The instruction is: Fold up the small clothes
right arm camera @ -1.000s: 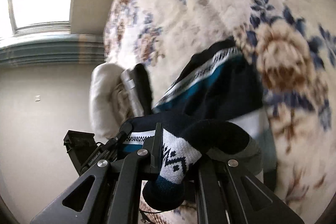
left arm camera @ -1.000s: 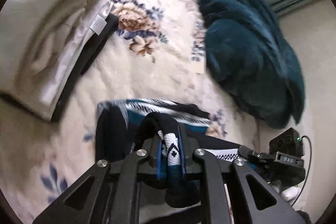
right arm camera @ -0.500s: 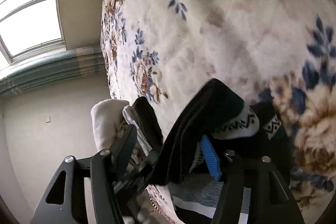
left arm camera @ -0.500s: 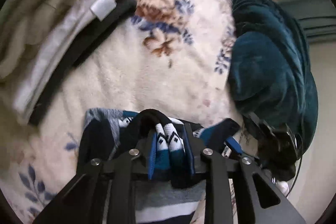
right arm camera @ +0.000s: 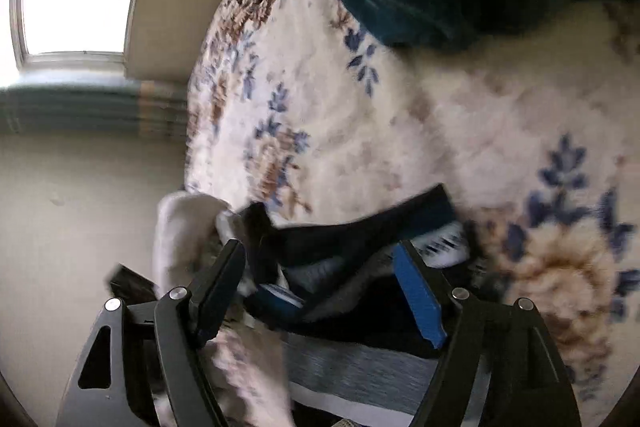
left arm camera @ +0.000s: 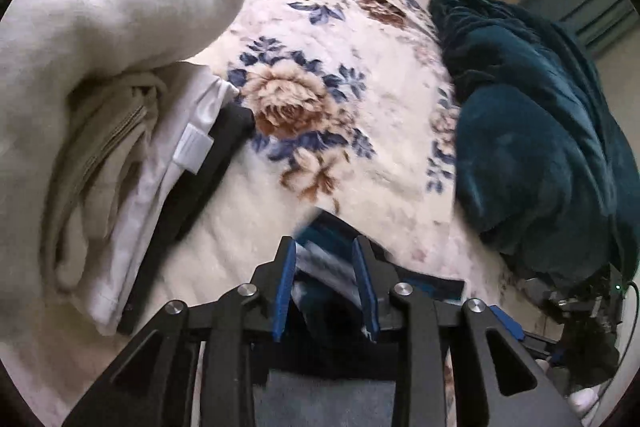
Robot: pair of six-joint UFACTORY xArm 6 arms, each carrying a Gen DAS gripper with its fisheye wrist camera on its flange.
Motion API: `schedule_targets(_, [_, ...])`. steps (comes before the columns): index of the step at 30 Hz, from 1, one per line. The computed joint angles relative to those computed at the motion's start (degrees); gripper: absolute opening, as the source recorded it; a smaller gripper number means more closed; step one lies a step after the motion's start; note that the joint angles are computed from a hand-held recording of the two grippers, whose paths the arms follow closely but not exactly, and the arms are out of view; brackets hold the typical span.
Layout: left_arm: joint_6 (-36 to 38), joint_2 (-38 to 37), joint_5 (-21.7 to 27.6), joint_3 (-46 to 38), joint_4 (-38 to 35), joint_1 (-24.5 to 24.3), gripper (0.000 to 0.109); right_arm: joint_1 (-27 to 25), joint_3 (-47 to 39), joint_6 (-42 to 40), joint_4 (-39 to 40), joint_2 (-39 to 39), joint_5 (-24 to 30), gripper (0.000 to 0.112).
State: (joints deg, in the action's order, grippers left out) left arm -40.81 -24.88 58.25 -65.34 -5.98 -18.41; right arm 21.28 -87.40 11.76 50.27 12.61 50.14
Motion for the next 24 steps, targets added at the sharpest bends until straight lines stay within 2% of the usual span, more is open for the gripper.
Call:
schedule_targets(4, [-3.50,-6.44,3.67,3.18,1.13,-4.19,0.027,0.65,4.10,2.18,-10.39,-5.19,3.66,0.078])
schedule_targets(8, [-8.68,-14.08,12.13,8.02,5.12,-10.05,0.027,2.36,13.26,5.17,-19.70,-13.04,7.67,0.078])
schedule_targets(10, [-14.04,-18.78,18.13,10.31,7.27,-13.49,0.027,2.88,16.80,6.53,-20.56,-15.42,11.51,0.079])
schedule_targets(11, [-16.75,-21.38,20.17,11.39,8.01,-15.18,0.027,3.38,20.16,6.96,-20.16,-17.77,11.63,0.079])
schedule_targets(15, [-30.67,-30.00,28.76,12.80,10.96,-24.25,0.027,4.25,35.87,6.79,-10.54,-28.92,9.24,0.079])
schedule_targets(16, [-34.80,-32.13,29.10,13.64,11.01,-26.07,0.027,4.35,38.24,6.70,-8.90,-30.48,8.70,0.078])
schedule_targets(18, [-41.09,-35.85,26.58,16.93,10.62,-28.21,0.027,4.34,44.69,6.32,-3.08,-34.44,6.88,0.078])
schedule_targets(21, [-43.31,-40.18,17.20,25.44,3.11,-25.42,0.027,4.53,52.09,3.04,8.45,-38.04,3.43,0.079])
schedule_targets(24, [-47.57,-43.58,9.56,31.84,1.45,-25.71,0.027,5.26,57.53,1.42,18.23,-40.10,-0.72,0.080])
